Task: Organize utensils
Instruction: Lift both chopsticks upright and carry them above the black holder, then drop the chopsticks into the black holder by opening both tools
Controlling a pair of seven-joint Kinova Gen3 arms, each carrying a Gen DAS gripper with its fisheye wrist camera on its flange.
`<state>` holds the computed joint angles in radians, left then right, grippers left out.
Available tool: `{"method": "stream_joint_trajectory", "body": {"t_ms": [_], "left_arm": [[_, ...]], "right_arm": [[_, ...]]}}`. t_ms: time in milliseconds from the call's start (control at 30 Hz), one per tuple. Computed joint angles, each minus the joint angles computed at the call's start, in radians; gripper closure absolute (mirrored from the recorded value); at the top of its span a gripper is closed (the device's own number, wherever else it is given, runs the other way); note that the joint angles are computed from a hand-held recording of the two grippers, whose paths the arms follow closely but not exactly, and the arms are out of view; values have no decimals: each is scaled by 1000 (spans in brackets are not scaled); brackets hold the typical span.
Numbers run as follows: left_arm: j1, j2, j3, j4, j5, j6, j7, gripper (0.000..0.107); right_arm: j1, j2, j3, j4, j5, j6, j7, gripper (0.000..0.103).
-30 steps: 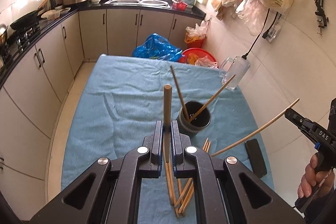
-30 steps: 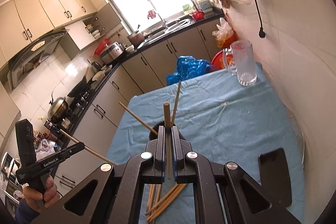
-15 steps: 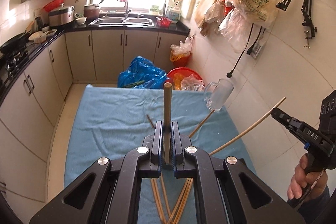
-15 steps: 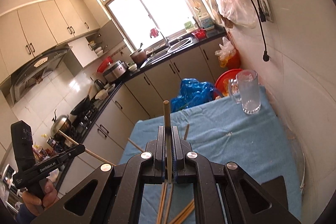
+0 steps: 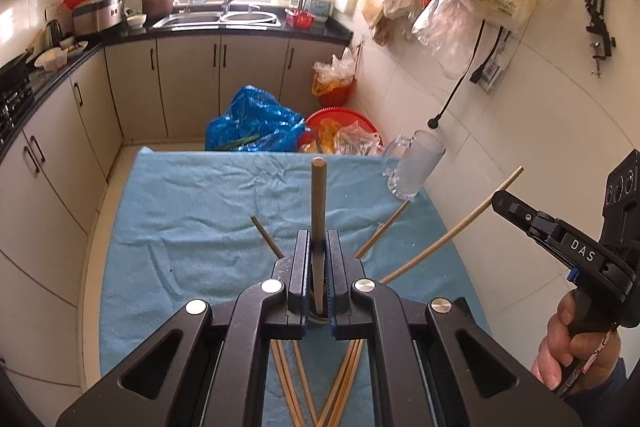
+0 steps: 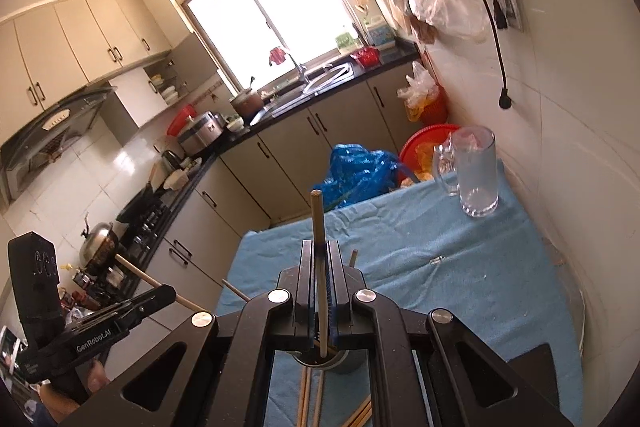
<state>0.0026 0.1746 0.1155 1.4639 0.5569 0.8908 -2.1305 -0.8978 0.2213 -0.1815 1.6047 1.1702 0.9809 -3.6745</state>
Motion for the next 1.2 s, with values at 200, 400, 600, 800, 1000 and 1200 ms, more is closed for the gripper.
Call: {"method": "stream_joint_trajectory", "body": {"t_ms": [200,400,600,800,1000,1200], "left_arm": [[6,44,2,-4,-29,0,24,101],[9,72,7,-1,-61,-8,44,101],[8,80,15,8,-75,-35,43,101],[-5,55,18,33,-57,-61,32,97],[7,-54,-4,151,-61,-187,22,73],[44,-149,-37,260,-160,-277,121,68]], "right_arm": [[29,40,22,-12,-66,-64,37,98],[35,83,54,-36,-129,-117,89,99],[26,114,93,-59,-172,-149,135,99],[-3,107,111,-64,-164,-130,132,99],[-43,79,86,-39,-141,-49,96,81],[-64,62,38,1,-153,-19,49,79]]}}
